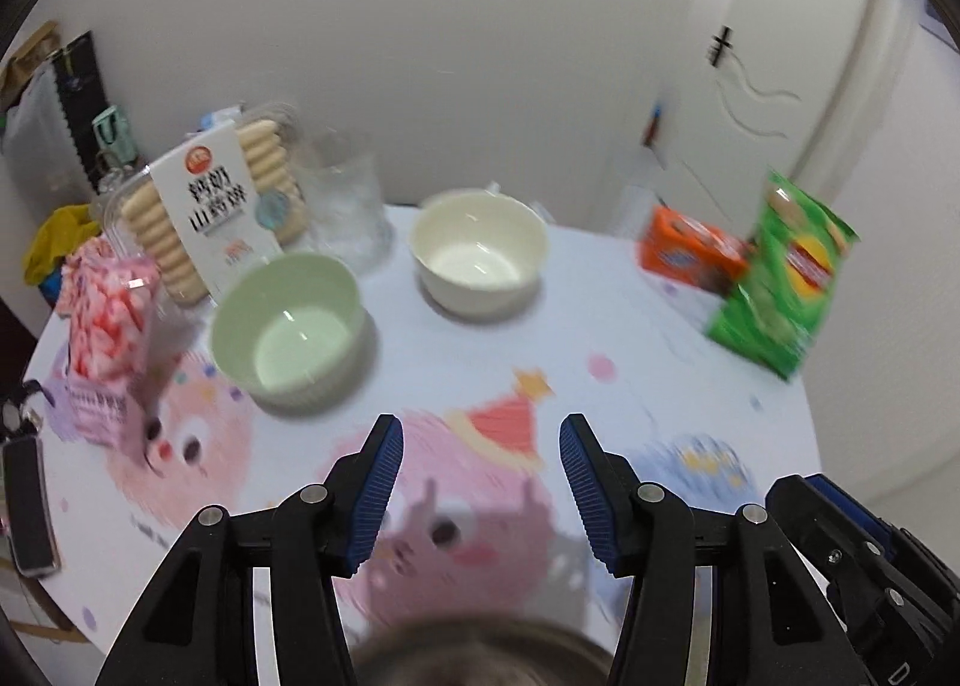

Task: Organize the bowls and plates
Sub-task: 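Lower the light green bowl onto the cloth and open both grippers, then close the left gripper on the cream bowl rim while the right gripper grips it too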

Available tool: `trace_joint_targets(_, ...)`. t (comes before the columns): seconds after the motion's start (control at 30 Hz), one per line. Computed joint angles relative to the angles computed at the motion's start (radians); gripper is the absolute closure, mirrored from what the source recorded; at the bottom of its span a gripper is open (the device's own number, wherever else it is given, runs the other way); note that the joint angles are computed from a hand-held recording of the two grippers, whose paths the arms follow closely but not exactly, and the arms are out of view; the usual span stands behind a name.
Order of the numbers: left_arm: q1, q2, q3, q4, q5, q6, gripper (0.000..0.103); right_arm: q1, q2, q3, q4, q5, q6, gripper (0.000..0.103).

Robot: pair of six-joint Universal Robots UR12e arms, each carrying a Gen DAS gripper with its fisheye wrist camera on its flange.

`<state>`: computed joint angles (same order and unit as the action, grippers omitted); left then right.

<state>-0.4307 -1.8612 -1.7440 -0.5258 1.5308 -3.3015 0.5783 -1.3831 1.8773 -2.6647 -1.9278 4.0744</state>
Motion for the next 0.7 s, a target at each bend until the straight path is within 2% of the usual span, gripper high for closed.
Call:
trace_joint_targets(0.27,0.038,-0.105,0.121,-0.049,-0.01,-0.038,0.047,-0.078,0.117,-0.125,-0.005,0.111,-0.081,0.072)
trace_joint_targets(0.5,0.041,-0.195,0.22,-0.097,0.006,-0.063,0.048,-0.132,0.194,-0.203,0.016,0.172,-0.122,0.072)
trace_joint_targets(0.7,0.042,-0.239,0.263,-0.126,0.01,-0.076,0.048,-0.167,0.236,-0.238,0.036,0.219,-0.133,0.072)
